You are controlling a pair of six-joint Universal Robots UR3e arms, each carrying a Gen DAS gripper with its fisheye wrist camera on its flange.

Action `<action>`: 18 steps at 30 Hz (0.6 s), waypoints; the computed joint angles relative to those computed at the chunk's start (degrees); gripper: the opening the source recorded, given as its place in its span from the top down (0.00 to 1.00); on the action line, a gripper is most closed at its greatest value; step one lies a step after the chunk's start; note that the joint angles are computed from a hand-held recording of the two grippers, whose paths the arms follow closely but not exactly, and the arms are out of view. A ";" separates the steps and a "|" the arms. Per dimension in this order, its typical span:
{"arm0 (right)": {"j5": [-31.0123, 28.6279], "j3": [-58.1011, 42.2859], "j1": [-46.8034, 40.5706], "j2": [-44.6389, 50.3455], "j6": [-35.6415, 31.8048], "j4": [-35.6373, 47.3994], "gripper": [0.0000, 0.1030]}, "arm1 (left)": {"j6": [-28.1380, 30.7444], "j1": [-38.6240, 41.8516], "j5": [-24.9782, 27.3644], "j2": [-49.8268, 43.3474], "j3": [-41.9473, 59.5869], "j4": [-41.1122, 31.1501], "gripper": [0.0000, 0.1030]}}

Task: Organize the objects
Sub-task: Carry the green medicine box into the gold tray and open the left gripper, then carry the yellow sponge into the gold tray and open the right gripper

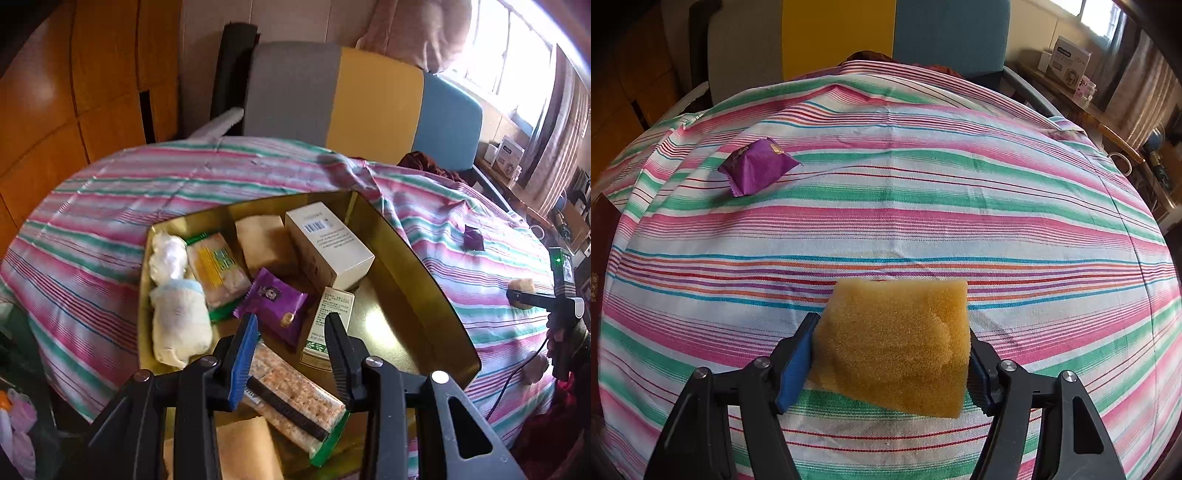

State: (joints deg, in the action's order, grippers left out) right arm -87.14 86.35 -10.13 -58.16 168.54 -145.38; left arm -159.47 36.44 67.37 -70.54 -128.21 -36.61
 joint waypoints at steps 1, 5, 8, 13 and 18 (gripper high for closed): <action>-0.10 0.01 -0.03 -0.16 0.11 0.27 0.32 | 0.31 0.40 -0.27 0.68 -0.24 -0.18 0.64; -1.50 -1.96 0.73 -0.45 1.71 4.22 0.34 | 1.76 2.30 -1.80 3.37 -1.18 -1.98 0.64; -2.31 -1.87 2.10 -2.01 2.50 6.07 0.37 | 2.92 4.06 -3.05 5.08 -1.99 -3.58 0.63; 2.18 -0.36 5.83 -7.44 1.64 7.37 0.37 | 3.95 6.09 -4.28 6.30 -3.32 -4.72 0.63; 7.74 -3.29 13.41 -10.91 0.26 9.47 0.37 | 5.67 10.11 -7.20 8.81 -4.17 -7.72 0.63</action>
